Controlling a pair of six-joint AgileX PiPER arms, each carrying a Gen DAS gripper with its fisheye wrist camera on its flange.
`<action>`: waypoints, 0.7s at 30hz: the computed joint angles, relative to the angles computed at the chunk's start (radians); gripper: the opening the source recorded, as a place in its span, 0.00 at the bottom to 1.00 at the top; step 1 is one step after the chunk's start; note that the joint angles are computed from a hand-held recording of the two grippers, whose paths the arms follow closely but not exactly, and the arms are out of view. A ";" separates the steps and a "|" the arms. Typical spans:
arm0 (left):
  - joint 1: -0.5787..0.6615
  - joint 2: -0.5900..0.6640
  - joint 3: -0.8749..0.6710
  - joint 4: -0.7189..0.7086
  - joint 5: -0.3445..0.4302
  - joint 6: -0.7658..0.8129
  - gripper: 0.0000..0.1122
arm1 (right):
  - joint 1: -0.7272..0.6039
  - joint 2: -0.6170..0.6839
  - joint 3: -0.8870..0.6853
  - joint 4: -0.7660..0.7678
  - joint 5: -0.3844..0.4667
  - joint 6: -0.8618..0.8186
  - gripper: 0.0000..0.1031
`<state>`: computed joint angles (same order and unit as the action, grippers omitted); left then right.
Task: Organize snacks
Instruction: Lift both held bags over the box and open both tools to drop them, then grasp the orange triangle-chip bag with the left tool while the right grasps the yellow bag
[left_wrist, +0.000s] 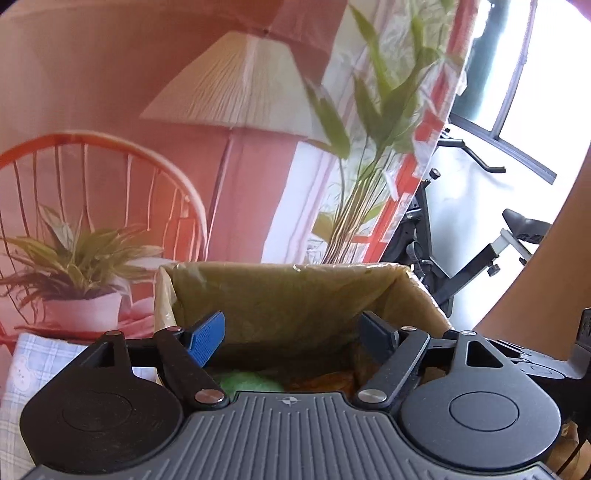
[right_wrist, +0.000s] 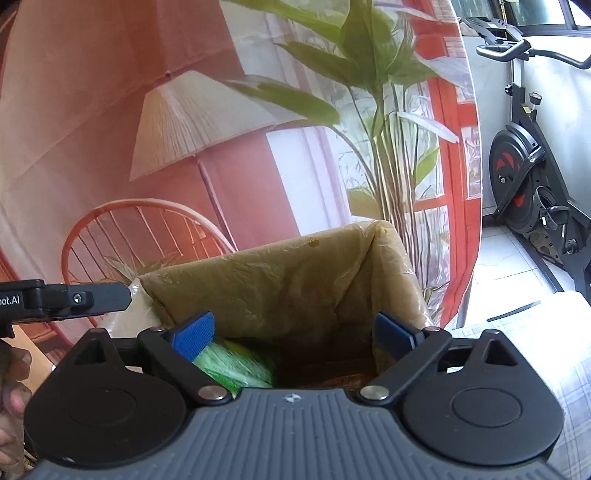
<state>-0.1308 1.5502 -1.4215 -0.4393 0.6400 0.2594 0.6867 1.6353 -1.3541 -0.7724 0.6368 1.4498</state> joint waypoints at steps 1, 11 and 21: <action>-0.004 -0.013 0.006 0.007 -0.002 -0.002 0.73 | 0.010 -0.010 0.006 -0.012 0.007 0.016 0.93; 0.012 -0.233 0.119 0.086 0.046 0.015 0.73 | 0.228 -0.105 0.007 -0.136 0.243 0.131 0.94; 0.124 -0.552 0.415 0.123 0.040 0.074 0.73 | 0.519 -0.161 0.083 -0.298 0.464 0.384 1.00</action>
<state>-0.0066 0.9986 -1.0069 -0.3167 0.6799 0.3331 1.2060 1.4738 -1.2713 -1.0700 1.1006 1.8340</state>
